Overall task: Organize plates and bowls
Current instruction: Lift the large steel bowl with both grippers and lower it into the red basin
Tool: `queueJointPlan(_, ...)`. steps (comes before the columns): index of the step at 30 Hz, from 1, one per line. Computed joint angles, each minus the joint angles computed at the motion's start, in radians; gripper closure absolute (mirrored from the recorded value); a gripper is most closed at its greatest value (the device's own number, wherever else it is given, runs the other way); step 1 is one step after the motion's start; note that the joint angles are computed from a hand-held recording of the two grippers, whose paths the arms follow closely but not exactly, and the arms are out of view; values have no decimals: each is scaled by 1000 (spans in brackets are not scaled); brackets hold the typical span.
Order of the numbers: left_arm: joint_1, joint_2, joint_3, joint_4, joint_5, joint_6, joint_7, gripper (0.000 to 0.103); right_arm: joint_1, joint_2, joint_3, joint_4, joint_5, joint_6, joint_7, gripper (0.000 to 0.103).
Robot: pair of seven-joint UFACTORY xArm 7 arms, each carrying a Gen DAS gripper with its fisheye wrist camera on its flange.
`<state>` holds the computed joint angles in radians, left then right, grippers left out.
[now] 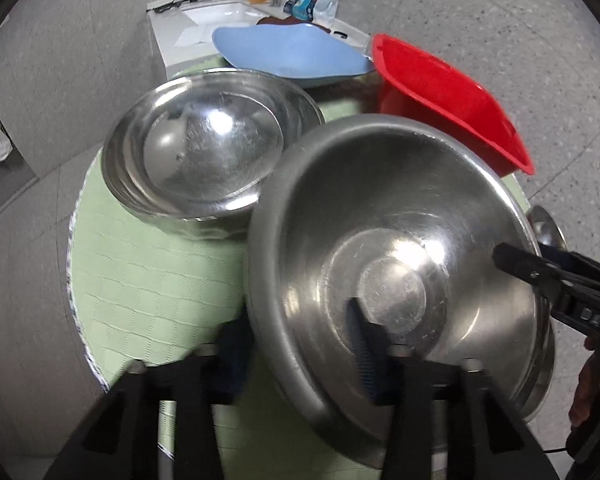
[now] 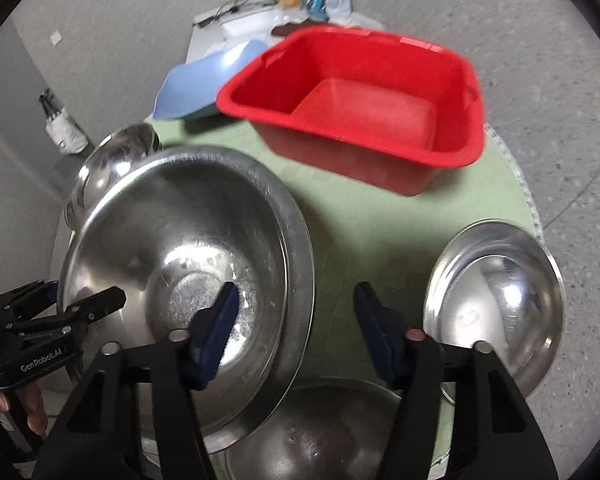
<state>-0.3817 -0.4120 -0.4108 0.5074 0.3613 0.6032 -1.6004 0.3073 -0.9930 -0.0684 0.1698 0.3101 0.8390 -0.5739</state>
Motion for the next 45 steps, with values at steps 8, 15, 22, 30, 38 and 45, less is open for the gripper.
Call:
queueJointPlan(8, -1, -21, -73, 35, 82, 89, -98, 88, 9, 75, -76, 49, 59, 41, -116, 84)
queueJointPlan(15, -25, -79, -85, 128, 159, 240, -56, 88, -32, 11, -98, 142, 105, 173, -153, 83)
queueJointPlan(22, 81, -9, 28, 200, 250, -6, 162, 88, -57, 137, -81, 295, 175, 58, -137, 83)
queueJointPlan(30, 152, 326, 152, 382, 276, -215, 397, 88, -70, 504, -55, 450, 225, -183, -87, 82)
queueJointPlan(38, 64, 494, 257, 488, 197, -167, 530, 85, -105, 663, 7, 476, 211, -271, -42, 78)
queueJointPlan(45, 2, 622, 313, 648, 180, -50, 566, 76, -109, 708, 57, 467, 132, -345, 25, 74)
